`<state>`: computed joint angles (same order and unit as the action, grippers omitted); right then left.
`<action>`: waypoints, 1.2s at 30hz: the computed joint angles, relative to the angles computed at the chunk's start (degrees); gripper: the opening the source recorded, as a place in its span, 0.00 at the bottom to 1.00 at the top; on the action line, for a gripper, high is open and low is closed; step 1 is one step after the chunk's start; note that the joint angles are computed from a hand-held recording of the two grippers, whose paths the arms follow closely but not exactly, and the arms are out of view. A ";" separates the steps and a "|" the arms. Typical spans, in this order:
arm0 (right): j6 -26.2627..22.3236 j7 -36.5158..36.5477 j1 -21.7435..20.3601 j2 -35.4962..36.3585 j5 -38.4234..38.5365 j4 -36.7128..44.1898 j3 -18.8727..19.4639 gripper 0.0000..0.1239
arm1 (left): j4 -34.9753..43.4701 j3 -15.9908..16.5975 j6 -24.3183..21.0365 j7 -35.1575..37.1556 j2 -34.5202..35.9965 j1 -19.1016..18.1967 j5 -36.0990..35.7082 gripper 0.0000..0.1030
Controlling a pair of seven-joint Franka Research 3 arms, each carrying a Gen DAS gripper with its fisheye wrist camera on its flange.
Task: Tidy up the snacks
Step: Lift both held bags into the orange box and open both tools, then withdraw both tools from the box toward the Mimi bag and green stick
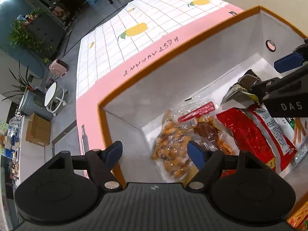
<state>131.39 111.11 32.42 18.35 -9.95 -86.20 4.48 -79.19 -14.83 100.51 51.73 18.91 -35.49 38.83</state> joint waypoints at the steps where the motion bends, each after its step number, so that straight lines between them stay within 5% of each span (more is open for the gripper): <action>1: 0.01 0.01 0.09 -0.47 -0.10 -0.38 0.03 0.42 | 0.06 -0.04 -0.17 -0.10 -0.17 -0.11 0.06 0.87; 23: 4.00 0.02 -1.98 -18.43 -0.07 -14.98 4.66 0.45 | -5.79 -4.79 0.32 -11.18 -11.63 -1.61 1.22 0.85; 36: 13.66 -2.18 -4.97 -37.34 9.13 -34.85 8.35 0.44 | -19.46 -10.51 10.30 -31.51 -24.21 -1.10 3.61 0.82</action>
<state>145.05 108.93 27.45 -18.99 -0.83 -121.05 12.83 -98.65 -25.34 110.81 20.22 -5.30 -36.59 42.44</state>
